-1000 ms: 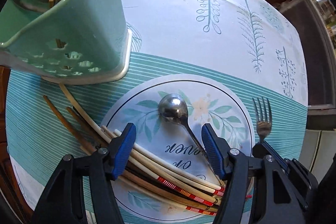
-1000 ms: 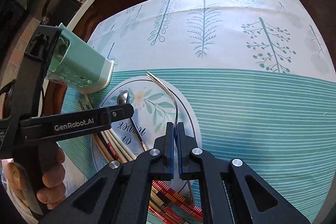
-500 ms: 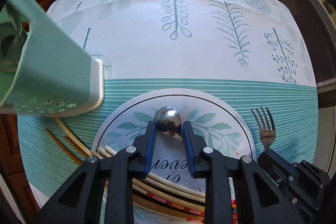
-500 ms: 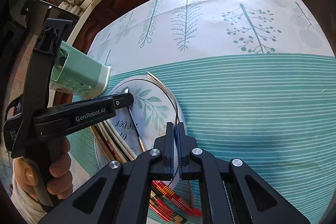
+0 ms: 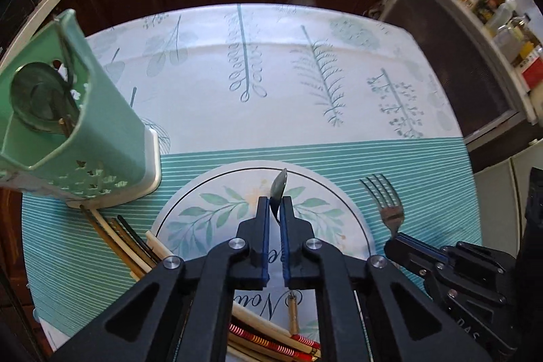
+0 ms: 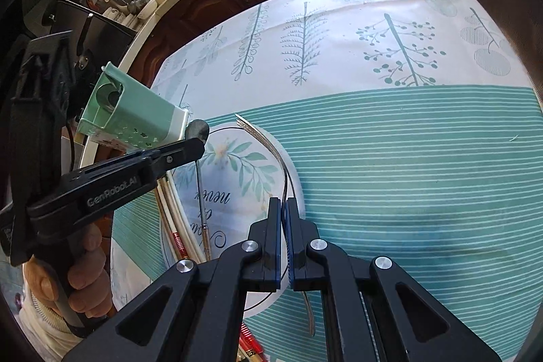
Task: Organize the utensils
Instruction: 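Grasp the small silver spoon with the left gripper while the right gripper lifts the fork, then lower the fork into the caddy with the right gripper while the left gripper carries the spoon toward it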
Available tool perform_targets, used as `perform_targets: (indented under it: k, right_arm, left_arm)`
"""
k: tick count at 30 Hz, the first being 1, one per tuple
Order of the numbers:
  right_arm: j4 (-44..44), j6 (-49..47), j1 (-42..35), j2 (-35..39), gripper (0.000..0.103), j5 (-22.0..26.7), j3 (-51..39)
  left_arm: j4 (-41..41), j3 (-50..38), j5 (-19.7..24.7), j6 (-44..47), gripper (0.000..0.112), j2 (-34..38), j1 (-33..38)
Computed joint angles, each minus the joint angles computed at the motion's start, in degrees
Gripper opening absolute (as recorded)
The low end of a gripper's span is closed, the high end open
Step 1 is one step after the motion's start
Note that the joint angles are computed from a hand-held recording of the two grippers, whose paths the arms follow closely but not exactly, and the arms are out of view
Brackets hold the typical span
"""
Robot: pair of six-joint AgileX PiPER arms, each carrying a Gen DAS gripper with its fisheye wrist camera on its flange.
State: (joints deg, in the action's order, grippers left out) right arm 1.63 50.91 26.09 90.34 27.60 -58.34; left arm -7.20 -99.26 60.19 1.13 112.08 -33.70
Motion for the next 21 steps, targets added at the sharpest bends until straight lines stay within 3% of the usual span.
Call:
perform_targets:
  k: [9,15,21]
  right_arm:
    - [-20.2,17.6,8.6,-2.6,0.003,3.7,-5.6]
    - [-26.9,20.2,12.5,3.0,0.003,9.4,-19.9]
    - [-30.8,17.6,14.5,13.0,0.003,14.6,-42.1]
  left_arm:
    - [-8.2,17.8,-11.9,16.2,0.001,-18.4,9.1]
    - [-14.5,15.5,-10.0,25.7,0.001,-24.5,17.0]
    - [-19.2,2.5,-4.7,30.9,0.001,-22.1,25.9]
